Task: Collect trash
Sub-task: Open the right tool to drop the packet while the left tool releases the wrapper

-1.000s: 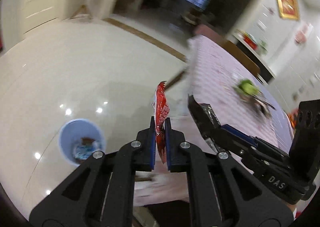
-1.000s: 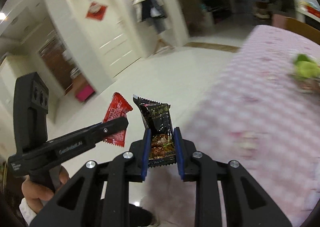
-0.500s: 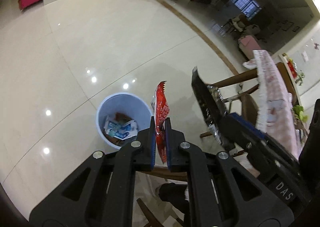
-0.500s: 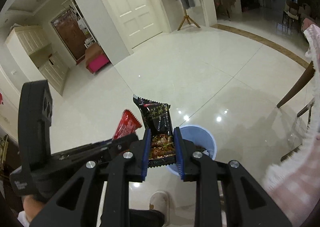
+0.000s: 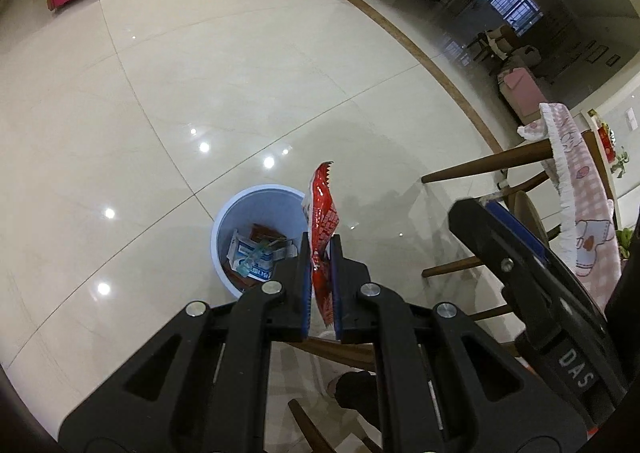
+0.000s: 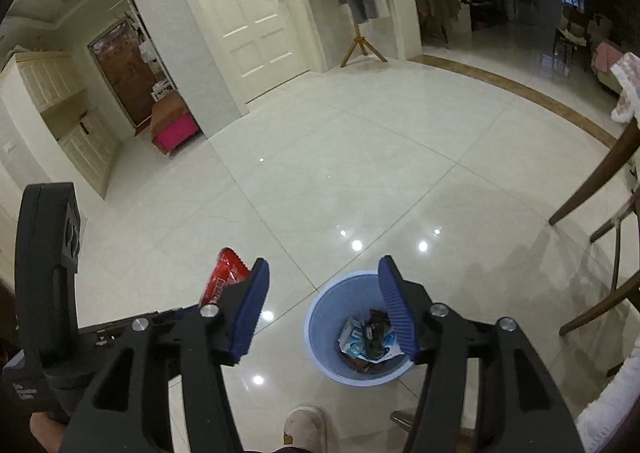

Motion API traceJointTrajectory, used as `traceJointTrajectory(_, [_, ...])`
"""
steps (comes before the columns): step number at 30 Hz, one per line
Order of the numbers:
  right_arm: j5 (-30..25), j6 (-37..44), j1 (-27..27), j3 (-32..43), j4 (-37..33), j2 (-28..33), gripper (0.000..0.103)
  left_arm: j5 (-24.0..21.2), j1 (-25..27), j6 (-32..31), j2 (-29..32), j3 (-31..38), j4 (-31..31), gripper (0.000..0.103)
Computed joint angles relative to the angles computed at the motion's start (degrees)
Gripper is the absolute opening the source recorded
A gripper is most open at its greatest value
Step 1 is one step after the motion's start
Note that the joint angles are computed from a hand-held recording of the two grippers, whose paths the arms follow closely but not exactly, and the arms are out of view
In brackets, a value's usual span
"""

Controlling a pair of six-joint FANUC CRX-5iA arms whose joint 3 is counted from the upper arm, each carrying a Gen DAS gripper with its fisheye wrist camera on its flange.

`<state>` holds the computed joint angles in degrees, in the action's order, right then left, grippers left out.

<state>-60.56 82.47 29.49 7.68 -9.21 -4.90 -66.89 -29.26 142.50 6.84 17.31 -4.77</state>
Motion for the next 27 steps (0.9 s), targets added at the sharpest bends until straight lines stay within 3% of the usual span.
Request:
traceJointTrajectory(9, [1.86,-5.89,-0.03,-4.98,6.56,-3.24,0.062,-0.65,-0.37,-0.33,1.72,1.18,0.5,0.008])
traceJointTrajectory(22, [5.43,-7.96,-2.37,-6.68,6.72,-5.92,0.064,-2.89,0.64,-2.39,4.34,6.67,-0.07,0.01])
traceJointTrajectory(24, [5.61,-7.83,-2.81,-6.37,6.48,-5.88,0.064,-2.87,1.17,-1.45,4.58,6.89,0.55,0.031])
traceJointTrajectory(25, [5.56,-7.88,-2.88,-6.2,6.51,-5.84,0.064,-3.49,0.84,0.18,4.56,7.49,-0.87,0.067])
traceJointTrajectory(27, [5.32,-8.05,-3.19,-5.71,6.32,-5.78,0.064,-3.77,-0.3,0.87,4.25,8.32,-3.79,0.072])
